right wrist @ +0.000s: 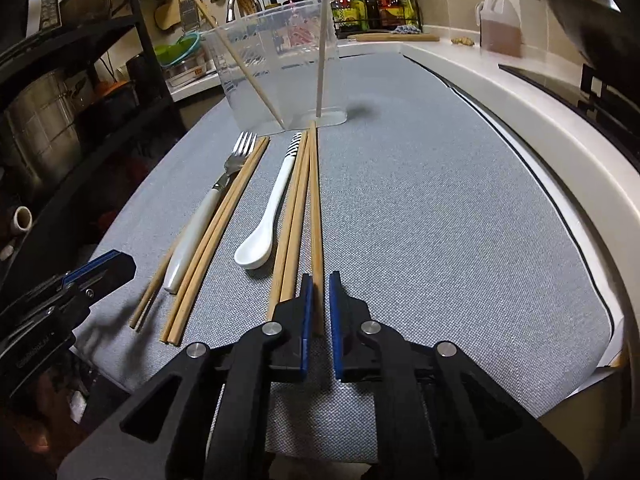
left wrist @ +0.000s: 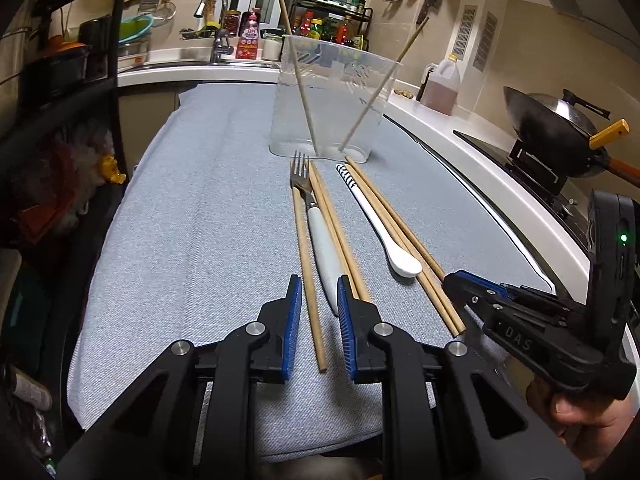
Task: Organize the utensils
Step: 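Grasp another chopstick with the right tool while the left tool grasps the white fork handle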
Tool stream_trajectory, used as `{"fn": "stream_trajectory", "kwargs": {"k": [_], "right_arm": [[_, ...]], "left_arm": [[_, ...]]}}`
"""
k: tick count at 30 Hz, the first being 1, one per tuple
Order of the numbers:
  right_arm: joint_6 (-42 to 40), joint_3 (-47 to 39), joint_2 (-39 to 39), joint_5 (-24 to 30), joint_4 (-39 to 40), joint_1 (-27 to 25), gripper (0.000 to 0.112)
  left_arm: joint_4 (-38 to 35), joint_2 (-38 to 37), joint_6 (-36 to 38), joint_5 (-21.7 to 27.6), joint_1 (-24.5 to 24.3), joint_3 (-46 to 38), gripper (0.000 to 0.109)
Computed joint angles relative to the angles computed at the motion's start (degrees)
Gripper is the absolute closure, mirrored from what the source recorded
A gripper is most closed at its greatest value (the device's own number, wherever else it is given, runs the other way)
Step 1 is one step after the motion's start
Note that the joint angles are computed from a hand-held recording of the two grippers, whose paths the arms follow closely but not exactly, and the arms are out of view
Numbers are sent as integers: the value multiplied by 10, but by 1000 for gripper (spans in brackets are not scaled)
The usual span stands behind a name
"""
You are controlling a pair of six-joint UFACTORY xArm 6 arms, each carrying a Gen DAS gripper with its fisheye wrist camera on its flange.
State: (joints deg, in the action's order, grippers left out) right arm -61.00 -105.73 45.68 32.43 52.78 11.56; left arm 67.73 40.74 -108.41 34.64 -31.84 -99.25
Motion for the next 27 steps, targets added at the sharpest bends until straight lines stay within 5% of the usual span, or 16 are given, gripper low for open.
{"fn": "stream_trajectory", "kwargs": {"k": [14,27], "right_arm": [[-24,6,-2,-14,4,-11,107],[-20,-5,4,8,-5,-22,106]], "left_arm": [[-133,80,107,3,12,-109,90],[-139,98,102,23,12,-139,90]]}}
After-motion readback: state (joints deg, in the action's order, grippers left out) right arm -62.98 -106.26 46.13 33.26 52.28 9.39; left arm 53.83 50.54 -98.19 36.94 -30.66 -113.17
